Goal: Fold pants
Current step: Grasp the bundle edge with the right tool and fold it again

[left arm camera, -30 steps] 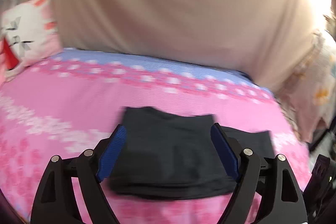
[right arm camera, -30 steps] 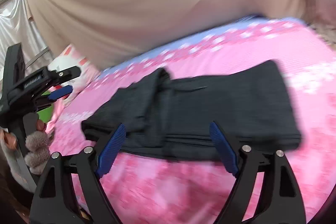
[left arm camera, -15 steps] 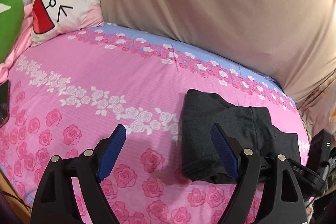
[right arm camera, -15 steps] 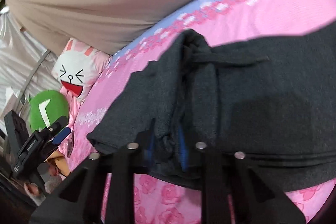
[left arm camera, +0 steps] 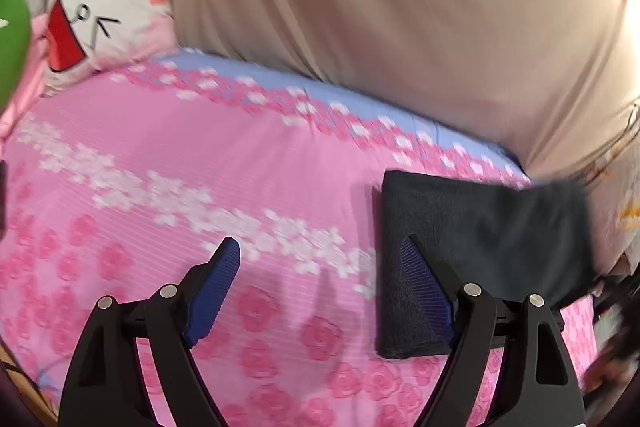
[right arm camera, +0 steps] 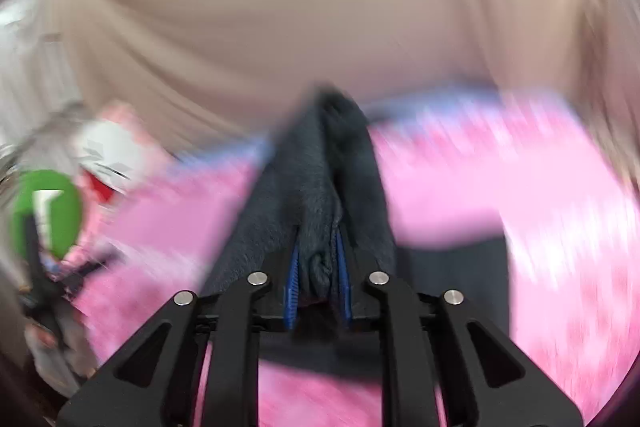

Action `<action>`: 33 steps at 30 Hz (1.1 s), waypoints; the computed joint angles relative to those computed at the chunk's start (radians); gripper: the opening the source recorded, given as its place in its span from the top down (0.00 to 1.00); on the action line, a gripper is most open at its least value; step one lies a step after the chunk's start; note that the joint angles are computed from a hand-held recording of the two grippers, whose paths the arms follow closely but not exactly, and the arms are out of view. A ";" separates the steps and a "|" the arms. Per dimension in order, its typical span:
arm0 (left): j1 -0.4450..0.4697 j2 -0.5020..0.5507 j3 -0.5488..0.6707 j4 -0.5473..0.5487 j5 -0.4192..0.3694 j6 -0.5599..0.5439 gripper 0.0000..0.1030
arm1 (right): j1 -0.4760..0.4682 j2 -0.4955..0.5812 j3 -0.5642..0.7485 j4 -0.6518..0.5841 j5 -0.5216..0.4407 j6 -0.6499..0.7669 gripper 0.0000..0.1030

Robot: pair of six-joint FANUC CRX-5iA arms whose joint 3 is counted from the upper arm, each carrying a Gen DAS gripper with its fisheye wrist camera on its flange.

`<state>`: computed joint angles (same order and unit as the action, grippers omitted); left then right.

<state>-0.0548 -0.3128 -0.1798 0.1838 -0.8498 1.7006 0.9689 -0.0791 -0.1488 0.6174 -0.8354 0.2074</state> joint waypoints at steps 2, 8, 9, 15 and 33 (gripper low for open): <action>-0.032 0.042 0.018 0.011 -0.014 -0.002 0.22 | -0.007 0.002 -0.051 -0.015 -0.045 -0.046 0.76; -0.119 0.094 0.062 -0.027 -0.024 0.018 0.22 | -0.027 -0.080 -0.155 0.080 0.097 -0.178 0.42; -0.129 0.100 0.068 -0.034 -0.026 0.024 0.22 | -0.035 -0.082 -0.152 0.051 0.111 -0.152 0.40; -0.166 0.118 0.091 -0.073 -0.048 0.050 0.22 | -0.057 0.015 -0.055 -0.077 0.101 0.003 0.71; -0.146 0.259 0.057 0.204 -0.032 -0.068 0.22 | -0.004 -0.125 -0.204 0.158 -0.083 -0.249 0.21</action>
<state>-0.2004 -0.0539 -0.1224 0.3880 -0.8820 1.6321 0.9644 -0.2036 -0.3532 0.7751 -0.9186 -0.0411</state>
